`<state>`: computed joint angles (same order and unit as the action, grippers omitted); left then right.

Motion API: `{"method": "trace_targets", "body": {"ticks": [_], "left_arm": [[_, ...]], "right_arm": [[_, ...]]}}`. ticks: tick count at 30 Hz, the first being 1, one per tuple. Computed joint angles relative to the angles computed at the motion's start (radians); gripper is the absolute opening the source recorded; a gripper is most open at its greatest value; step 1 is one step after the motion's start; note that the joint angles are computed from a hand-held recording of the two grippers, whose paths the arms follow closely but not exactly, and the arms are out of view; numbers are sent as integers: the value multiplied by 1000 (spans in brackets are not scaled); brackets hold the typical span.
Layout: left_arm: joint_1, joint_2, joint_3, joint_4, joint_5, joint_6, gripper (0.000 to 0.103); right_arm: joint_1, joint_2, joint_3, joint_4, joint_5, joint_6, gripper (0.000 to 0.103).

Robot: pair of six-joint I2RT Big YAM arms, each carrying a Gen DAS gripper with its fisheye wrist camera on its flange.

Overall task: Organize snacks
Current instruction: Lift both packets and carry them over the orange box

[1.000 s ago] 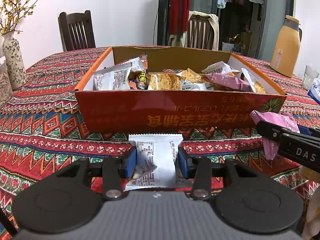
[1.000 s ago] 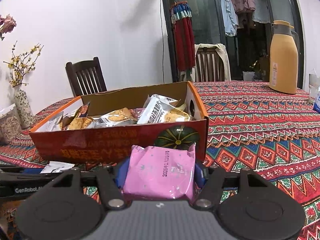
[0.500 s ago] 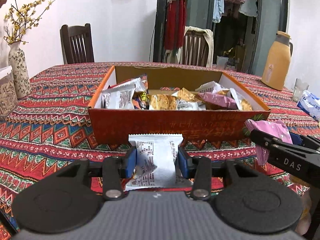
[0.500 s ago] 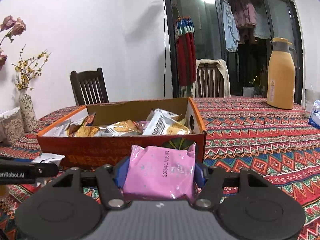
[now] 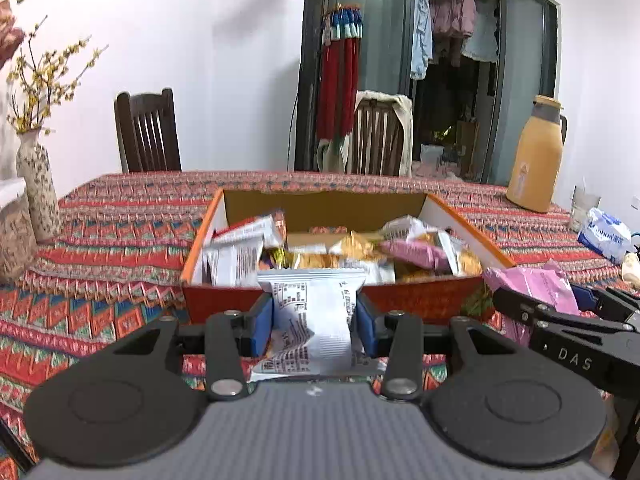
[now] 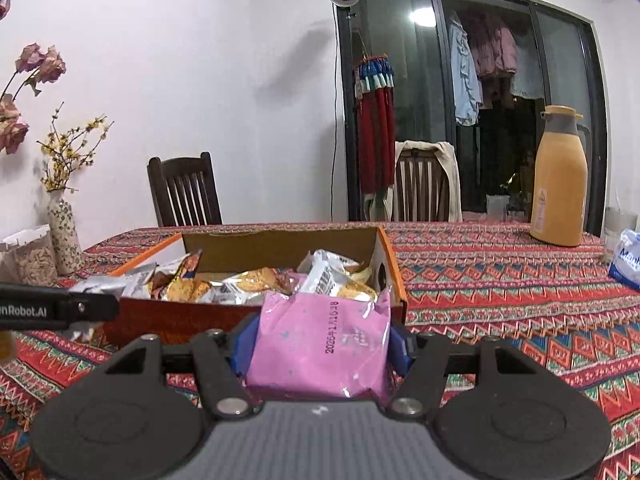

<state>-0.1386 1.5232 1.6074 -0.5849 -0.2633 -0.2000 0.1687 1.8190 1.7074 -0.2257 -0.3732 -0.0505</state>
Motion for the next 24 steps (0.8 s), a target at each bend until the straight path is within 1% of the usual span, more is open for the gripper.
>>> {"method": "trace_targets", "body": {"ticks": [3,7,13,18,24], "left_arm": [[0,7,20,8,-6,14,44],[4,27,60,10,-8,24,44],[9,70,132,10,-21,44,44],[16,123,217,-11,-27,52,44],[32,198,335,-45,-26,51,44]], "right_arm": [[2,10,30,-4,1,-12,63],[8,40,96,-32,7,-24,63],[18,92,199,-63,16,-21,63],[30,154,318,-111,24,-20,63],[45,249,491,-188,29,-12,63]]}}
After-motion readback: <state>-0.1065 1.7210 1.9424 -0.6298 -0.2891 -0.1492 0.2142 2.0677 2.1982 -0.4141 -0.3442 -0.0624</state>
